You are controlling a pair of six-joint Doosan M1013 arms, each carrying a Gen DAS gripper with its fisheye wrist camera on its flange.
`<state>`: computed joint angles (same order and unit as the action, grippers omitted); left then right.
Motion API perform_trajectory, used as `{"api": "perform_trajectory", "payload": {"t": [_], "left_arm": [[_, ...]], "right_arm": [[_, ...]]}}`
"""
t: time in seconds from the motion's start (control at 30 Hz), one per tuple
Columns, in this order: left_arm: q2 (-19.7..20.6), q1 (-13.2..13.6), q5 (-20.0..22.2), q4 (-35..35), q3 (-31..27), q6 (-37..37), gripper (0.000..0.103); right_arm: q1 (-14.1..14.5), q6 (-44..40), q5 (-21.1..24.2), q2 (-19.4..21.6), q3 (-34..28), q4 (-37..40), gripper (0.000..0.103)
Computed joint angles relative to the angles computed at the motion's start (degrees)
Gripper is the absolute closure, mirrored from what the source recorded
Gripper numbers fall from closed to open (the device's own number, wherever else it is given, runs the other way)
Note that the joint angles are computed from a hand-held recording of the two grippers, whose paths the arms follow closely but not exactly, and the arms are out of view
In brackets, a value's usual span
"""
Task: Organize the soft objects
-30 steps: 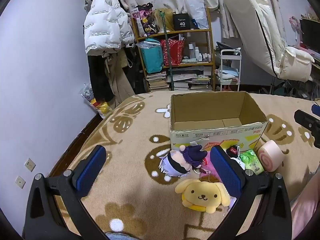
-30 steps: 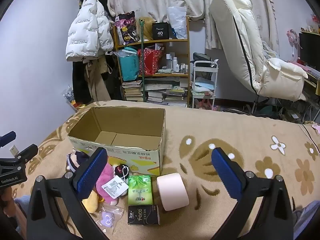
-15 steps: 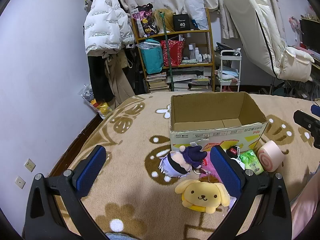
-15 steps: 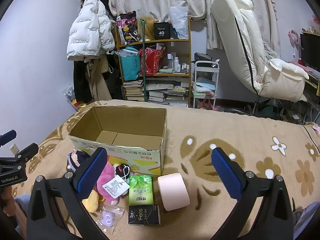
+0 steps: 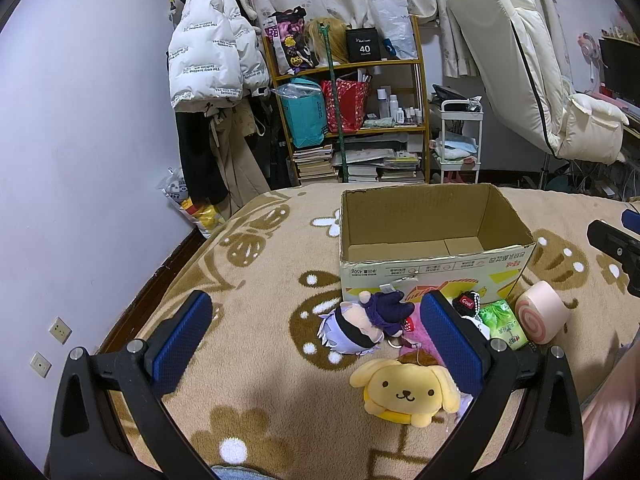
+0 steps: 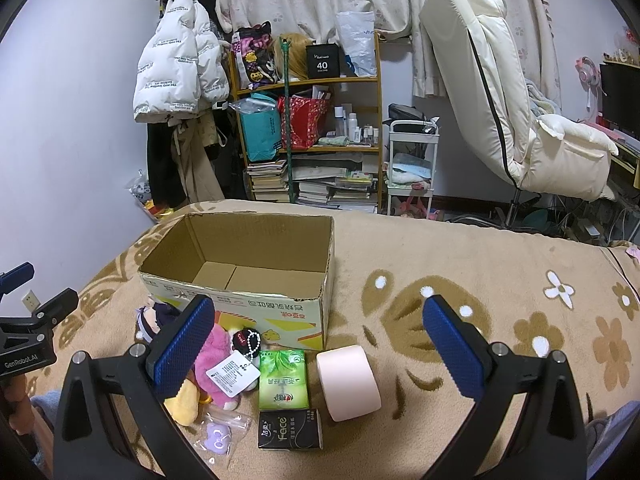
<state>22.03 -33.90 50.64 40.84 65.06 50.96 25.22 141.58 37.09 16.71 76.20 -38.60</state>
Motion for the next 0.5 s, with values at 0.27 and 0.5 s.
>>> {"api": "perform_trajectory", "payload": {"t": [0.27, 0.5], "left_arm": [[0.0, 0.0, 0.0, 0.0, 0.0, 0.0, 0.000], [0.0, 0.0, 0.0, 0.2, 0.0, -0.1, 0.000]], "right_arm": [[0.0, 0.0, 0.0, 0.0, 0.0, 0.0, 0.000], [0.1, 0.1, 0.2, 0.0, -0.1, -0.2, 0.000]]}}
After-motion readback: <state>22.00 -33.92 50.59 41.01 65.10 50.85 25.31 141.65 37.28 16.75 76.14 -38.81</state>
